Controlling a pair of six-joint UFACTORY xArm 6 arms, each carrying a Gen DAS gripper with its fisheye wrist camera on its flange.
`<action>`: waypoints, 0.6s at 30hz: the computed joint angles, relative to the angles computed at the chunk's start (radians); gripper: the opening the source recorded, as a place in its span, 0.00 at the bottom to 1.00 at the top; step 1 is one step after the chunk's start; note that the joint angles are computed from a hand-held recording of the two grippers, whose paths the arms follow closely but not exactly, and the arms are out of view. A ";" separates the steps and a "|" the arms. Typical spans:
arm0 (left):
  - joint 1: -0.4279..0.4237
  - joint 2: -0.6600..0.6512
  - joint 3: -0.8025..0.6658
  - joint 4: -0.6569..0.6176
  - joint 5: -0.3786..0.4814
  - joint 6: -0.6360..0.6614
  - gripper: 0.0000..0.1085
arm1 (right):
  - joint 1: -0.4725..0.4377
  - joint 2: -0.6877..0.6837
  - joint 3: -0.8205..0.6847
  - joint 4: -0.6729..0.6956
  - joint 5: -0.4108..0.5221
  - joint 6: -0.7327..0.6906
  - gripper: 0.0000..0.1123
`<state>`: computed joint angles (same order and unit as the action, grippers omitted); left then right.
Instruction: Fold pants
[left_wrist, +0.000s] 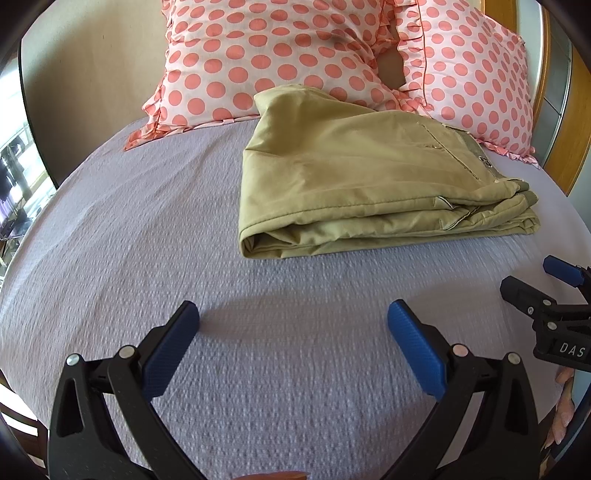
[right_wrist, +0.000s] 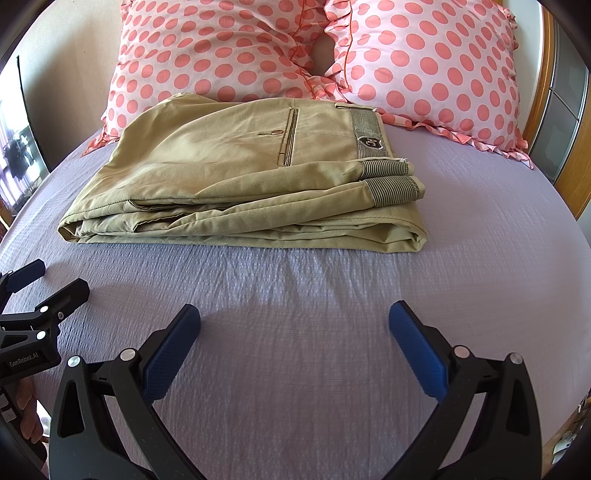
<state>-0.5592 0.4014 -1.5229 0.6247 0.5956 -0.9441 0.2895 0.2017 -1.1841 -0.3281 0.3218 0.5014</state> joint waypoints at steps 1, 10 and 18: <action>0.000 0.000 -0.001 -0.002 0.001 0.001 0.93 | 0.000 0.000 0.000 0.000 0.000 0.000 0.90; -0.001 0.000 0.001 0.008 0.003 -0.016 0.93 | 0.000 0.001 -0.001 -0.001 0.000 0.002 0.90; 0.000 -0.005 0.013 0.038 -0.011 -0.041 0.93 | 0.000 0.001 0.000 -0.001 0.000 0.001 0.90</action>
